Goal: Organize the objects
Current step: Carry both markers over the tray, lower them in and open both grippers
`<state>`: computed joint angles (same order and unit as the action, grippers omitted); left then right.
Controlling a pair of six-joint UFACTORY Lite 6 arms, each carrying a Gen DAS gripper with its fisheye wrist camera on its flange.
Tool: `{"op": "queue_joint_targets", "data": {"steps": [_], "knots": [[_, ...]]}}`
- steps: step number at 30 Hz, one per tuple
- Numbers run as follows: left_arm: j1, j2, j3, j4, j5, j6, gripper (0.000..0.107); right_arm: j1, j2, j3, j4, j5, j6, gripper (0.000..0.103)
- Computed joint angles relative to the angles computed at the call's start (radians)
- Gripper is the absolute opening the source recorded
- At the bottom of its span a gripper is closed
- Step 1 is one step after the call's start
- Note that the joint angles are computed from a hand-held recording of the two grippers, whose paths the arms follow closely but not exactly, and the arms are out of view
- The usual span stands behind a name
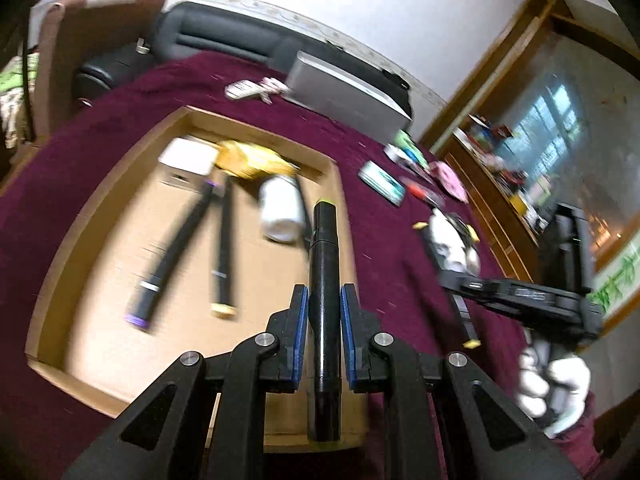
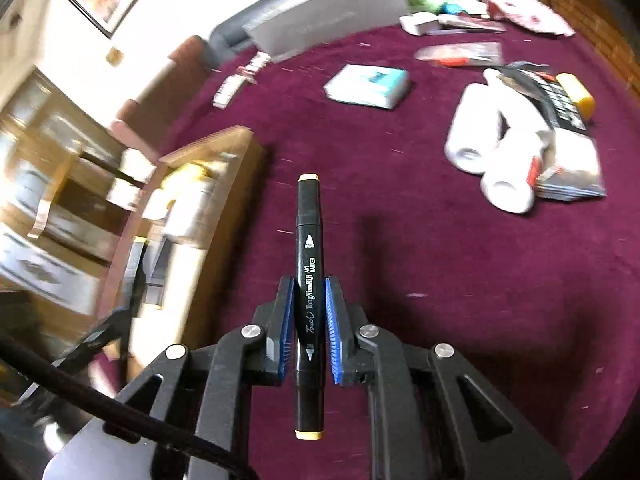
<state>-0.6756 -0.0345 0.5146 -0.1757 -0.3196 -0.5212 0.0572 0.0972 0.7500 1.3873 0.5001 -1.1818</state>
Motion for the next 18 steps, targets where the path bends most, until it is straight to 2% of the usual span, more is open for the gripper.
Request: {"op": "queue_joint_targets", "data": {"steps": [3,8,10,12,15,18], "knots": [[0.106,-0.055,-0.037,0.067,0.034,-0.017,0.013,0.036,0.0,0.05,-0.012,0.091,0.054,0.013],[0.271,-0.048,-0.007,0.152,0.11,0.03,0.013,0.195,0.113,0.179,0.01,0.125,0.148,0.013],[0.316,0.016,0.046,0.155,0.129,0.081,0.013,0.274,0.18,0.25,0.019,0.111,0.182,0.013],[0.366,0.093,0.103,0.279,0.14,0.006,0.013,0.335,0.23,0.302,0.018,0.086,0.211,0.013],[0.405,0.215,0.189,0.378,0.149,-0.045,0.013,0.42,0.358,0.437,-0.027,0.048,0.31,0.013],[0.408,0.286,0.241,0.403,0.149,-0.052,0.013,0.469,0.463,0.55,-0.095,0.008,0.413,0.013]]}}
